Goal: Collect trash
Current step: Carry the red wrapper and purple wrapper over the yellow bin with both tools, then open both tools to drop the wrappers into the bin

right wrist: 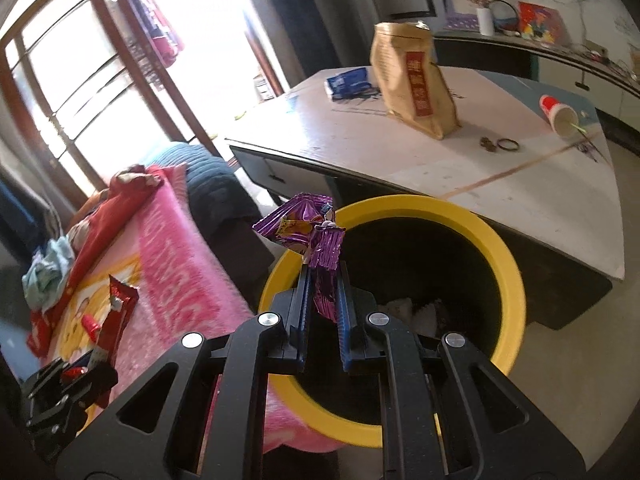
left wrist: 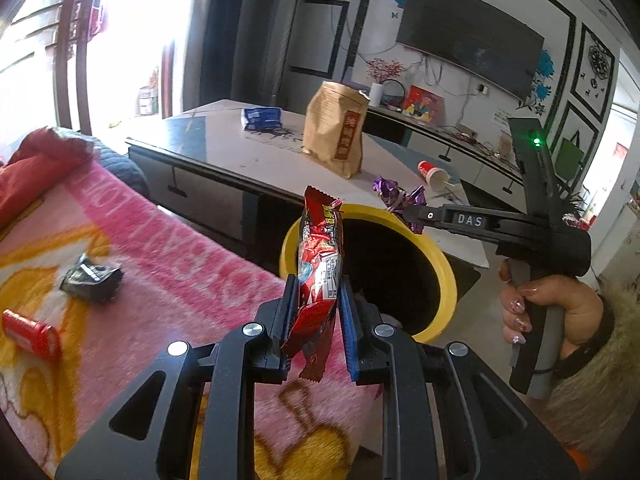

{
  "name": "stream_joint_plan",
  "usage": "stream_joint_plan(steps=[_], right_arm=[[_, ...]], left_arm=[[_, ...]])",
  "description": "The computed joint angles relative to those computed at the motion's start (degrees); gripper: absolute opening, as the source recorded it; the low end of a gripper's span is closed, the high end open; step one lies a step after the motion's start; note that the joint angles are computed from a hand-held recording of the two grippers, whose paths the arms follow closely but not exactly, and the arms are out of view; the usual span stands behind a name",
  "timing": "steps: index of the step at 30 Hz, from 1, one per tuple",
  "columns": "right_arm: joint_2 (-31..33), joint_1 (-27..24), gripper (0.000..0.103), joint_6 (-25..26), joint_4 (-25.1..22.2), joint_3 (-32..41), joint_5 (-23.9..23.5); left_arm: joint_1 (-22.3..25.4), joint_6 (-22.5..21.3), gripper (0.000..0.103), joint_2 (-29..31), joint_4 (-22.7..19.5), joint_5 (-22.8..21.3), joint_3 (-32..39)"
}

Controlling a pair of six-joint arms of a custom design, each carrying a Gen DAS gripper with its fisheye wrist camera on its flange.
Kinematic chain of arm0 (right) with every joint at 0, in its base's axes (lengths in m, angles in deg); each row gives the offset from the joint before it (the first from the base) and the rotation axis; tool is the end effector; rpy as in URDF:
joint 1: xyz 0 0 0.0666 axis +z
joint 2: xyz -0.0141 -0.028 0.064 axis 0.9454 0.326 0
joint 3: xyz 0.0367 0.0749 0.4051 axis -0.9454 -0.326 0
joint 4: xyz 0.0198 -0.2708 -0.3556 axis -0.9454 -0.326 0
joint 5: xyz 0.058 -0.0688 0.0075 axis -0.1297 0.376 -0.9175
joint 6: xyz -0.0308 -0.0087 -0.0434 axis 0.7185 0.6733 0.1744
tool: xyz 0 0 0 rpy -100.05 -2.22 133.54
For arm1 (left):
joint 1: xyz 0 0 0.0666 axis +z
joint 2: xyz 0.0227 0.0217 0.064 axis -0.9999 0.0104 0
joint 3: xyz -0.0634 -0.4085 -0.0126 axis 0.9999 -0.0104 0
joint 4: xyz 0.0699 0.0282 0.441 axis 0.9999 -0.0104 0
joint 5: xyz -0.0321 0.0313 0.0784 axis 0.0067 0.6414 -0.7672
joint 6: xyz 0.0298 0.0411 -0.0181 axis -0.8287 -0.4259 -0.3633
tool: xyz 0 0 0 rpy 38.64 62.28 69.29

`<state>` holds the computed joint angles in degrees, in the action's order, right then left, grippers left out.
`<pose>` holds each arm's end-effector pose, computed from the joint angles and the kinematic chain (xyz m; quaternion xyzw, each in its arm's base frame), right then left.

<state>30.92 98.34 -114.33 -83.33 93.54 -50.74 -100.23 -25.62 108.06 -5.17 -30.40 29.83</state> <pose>0.6201 0.3112 0.5020 0.1718 0.8997 0.1372 0.3771 0.6369 -0.1377 0.5118 0.2405 0.8682 -0.2050 0.3825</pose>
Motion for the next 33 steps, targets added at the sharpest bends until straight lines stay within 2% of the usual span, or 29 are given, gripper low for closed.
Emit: stream_joint_plan(steps=[9,17,23,26,27,28,29,30,32,33], right_arm=[[-1.89,-1.64,0.008,-3.61,0.35,-3.76,-0.24],[-3.57,-3.11,0.008,-6.00,0.83,-6.67,-0.77],[-4.58,-3.94,0.008,-7.64,1.35,-8.60,-1.60],[-4.69,-4.15,0.009,-8.17,1.50,-8.78,-1.89],[-4.70,-4.19,0.012,-8.41,1.50,-8.78,-1.77],[-4.80,-4.26,0.025,-8.88,1.55,-8.87,-1.66],[-4.98,-4.26,0.032,-9.32,1.76,-9.07,-1.28],[-5.12,-4.11,0.038,-9.51,1.77,-9.10,-0.27],[-5.01,-3.80,0.038,-8.53,1.29,-8.53,0.75],[-4.94,-3.67,0.040,-8.18,1.08,-8.31,1.12]], left_arm=[[-2.92,-1.41,0.019,1.59,0.01,0.00,1.53],[-4.85,-2.30,0.019,4.34,-1.63,-0.66,4.25],[-5.67,-1.49,0.019,7.55,-3.25,-0.86,7.24],[-5.94,-0.58,0.021,8.68,-2.78,-0.69,7.79],[-5.92,-0.02,0.030,9.12,-2.84,-0.23,8.08],[-5.91,0.65,0.039,9.65,-3.08,0.10,8.48],[-5.82,1.78,0.063,9.92,-2.74,0.21,8.40],[-5.71,2.39,0.074,10.07,-2.41,0.49,8.37],[-5.47,3.10,0.074,9.83,-1.73,0.88,7.79],[-5.38,3.34,0.079,9.54,-1.26,0.45,7.40]])
